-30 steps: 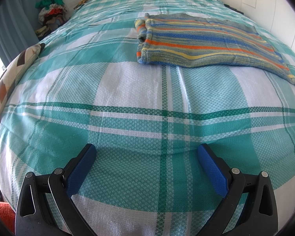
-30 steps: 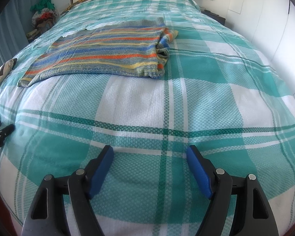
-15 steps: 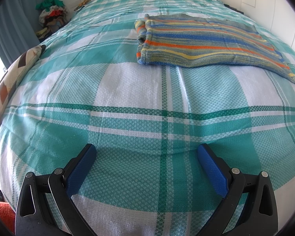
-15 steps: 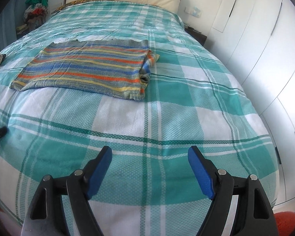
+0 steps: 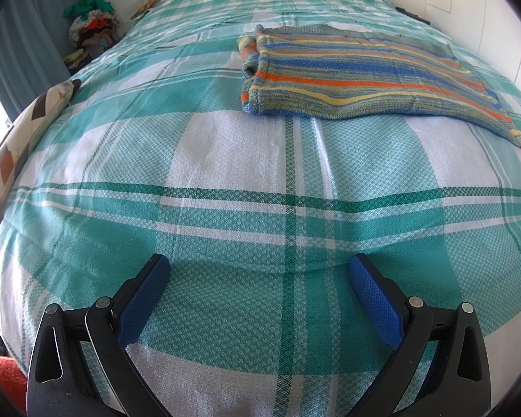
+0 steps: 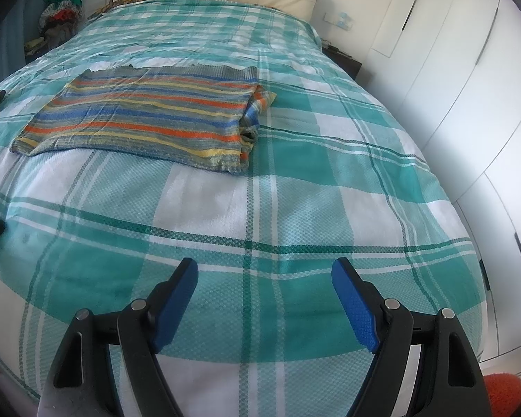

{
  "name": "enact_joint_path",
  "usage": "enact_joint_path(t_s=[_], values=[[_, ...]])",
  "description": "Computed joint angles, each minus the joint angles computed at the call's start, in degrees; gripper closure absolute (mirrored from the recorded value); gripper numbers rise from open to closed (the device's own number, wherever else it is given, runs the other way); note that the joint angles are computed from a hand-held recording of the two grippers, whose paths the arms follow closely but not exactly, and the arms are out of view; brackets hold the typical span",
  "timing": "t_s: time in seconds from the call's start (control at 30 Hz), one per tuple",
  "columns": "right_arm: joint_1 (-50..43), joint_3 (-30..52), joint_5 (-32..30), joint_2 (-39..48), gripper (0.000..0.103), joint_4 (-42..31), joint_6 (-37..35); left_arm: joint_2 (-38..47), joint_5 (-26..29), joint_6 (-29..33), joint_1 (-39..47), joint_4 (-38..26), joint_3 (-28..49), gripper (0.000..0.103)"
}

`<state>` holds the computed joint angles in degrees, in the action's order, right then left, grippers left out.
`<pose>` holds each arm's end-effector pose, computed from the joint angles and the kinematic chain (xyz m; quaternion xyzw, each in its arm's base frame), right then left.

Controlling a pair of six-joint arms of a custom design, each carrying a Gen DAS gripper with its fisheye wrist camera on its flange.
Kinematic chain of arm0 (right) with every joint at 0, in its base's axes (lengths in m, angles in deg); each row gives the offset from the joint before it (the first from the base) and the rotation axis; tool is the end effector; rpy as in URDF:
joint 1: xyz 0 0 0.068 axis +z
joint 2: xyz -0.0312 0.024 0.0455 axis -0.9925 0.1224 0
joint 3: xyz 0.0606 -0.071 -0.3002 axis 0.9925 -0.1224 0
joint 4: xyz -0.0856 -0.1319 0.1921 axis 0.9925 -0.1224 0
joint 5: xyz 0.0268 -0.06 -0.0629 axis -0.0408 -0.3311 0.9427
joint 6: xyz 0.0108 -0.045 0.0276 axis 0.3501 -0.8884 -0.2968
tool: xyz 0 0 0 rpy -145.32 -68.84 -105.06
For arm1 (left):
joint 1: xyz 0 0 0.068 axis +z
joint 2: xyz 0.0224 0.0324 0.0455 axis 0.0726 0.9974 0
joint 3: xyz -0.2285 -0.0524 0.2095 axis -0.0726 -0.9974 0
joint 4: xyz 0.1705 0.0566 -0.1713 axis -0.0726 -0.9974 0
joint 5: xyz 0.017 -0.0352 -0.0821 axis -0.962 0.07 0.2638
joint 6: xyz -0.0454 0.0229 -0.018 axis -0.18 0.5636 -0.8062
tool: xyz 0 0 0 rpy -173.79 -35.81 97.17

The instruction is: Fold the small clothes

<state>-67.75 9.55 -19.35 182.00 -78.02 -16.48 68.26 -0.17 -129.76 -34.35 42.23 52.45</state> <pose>0.3175 0.0813 0.1546 -0.2091 0.9172 -0.0583 0.3342 0.2192 -0.1493 0.0874 -0.1864 0.9351 0.1223 0.2753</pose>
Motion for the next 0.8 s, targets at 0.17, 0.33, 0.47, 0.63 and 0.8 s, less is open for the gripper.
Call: enact_joint_path(t_s=[0.17, 0.33, 0.47, 0.63, 0.8], values=[[0.0, 0.0, 0.0, 0.0, 0.024, 0.1, 0.0, 0.0, 0.0, 0.0, 0.0, 0.0, 0.0, 0.001], [-0.1, 0.1, -0.1, 0.1, 0.024, 0.0, -0.1, 0.1, 0.0, 0.0, 0.0, 0.0, 0.1, 0.001], [-0.2, 0.2, -0.1, 0.1, 0.024, -0.1, -0.1, 0.1, 0.0, 0.0, 0.0, -0.1, 0.1, 0.001], [-0.1, 0.2, -0.1, 0.1, 0.024, 0.0, -0.1, 0.1, -0.1, 0.0, 0.0, -0.1, 0.1, 0.001], [-0.5, 0.2, -0.3, 0.5, 0.024, 0.4, -0.4, 0.1, 0.0, 0.2, 0.1, 0.0, 0.1, 0.001]])
